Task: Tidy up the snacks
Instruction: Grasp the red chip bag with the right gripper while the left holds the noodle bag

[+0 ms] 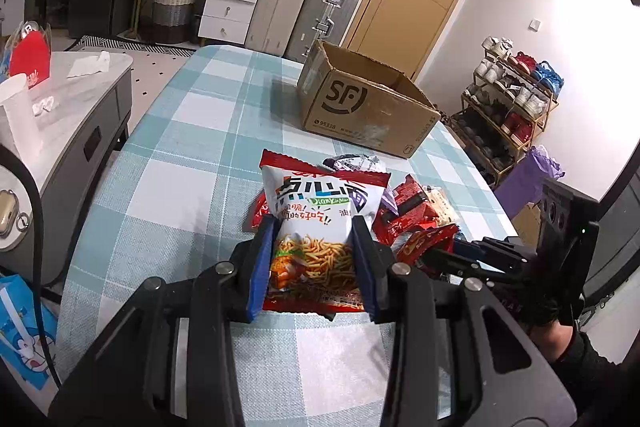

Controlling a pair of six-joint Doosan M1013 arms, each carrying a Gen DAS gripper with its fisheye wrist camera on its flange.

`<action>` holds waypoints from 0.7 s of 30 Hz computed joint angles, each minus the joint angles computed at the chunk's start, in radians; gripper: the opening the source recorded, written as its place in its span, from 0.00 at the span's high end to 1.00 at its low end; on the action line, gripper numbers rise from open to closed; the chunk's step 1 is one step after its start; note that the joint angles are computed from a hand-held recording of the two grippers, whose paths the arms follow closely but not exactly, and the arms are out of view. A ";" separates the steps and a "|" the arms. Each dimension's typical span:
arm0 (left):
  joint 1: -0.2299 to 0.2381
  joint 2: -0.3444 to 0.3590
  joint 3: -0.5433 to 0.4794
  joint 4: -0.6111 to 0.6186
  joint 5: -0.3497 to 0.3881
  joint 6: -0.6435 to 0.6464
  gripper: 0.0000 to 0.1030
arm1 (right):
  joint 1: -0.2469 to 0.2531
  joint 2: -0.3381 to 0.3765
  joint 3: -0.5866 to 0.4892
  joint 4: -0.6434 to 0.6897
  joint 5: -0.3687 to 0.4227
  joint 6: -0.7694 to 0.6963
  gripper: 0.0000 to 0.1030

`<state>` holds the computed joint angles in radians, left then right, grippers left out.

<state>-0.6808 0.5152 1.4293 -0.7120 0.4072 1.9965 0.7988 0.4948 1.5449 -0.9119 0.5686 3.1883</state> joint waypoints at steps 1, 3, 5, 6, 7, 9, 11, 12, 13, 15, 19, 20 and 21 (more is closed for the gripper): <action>-0.001 -0.001 0.002 0.002 -0.002 0.000 0.67 | 0.001 -0.004 0.006 -0.011 -0.003 0.022 0.72; -0.002 -0.006 0.008 0.000 -0.005 0.004 0.67 | 0.002 -0.015 0.016 -0.024 -0.010 0.052 0.74; -0.003 -0.006 0.008 -0.006 -0.004 0.006 0.67 | 0.006 -0.022 0.020 -0.041 -0.010 0.067 0.78; -0.004 -0.009 0.011 -0.013 -0.005 0.010 0.67 | 0.010 -0.024 0.020 -0.055 -0.001 0.080 0.79; -0.006 -0.009 0.011 -0.014 -0.005 0.009 0.67 | 0.010 -0.028 0.023 -0.061 -0.007 0.091 0.81; -0.007 -0.010 0.011 -0.010 -0.005 0.007 0.67 | 0.009 -0.036 0.034 -0.082 -0.019 0.129 0.82; -0.008 -0.009 0.009 -0.009 -0.004 0.005 0.67 | 0.009 -0.040 0.043 -0.099 -0.030 0.160 0.82; -0.010 -0.012 0.011 -0.010 -0.006 0.006 0.67 | 0.008 -0.043 0.048 -0.110 -0.035 0.178 0.82; -0.011 -0.011 0.009 -0.006 -0.006 0.002 0.67 | 0.007 -0.046 0.052 -0.126 -0.038 0.197 0.82; -0.012 -0.011 0.007 -0.002 -0.005 -0.003 0.67 | 0.009 -0.050 0.058 -0.146 -0.041 0.221 0.83; -0.013 -0.012 0.005 -0.014 -0.001 0.004 0.67 | 0.010 -0.056 0.065 -0.166 -0.050 0.244 0.83; -0.013 -0.012 0.005 -0.009 -0.001 -0.001 0.67 | 0.011 -0.056 0.065 -0.173 -0.047 0.252 0.83; -0.015 -0.013 0.004 0.003 0.003 -0.010 0.67 | 0.012 -0.058 0.067 -0.181 -0.048 0.262 0.83</action>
<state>-0.6962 0.5020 1.4334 -0.7094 0.4097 1.9867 0.8112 0.4363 1.6118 -1.0924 0.5203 3.4501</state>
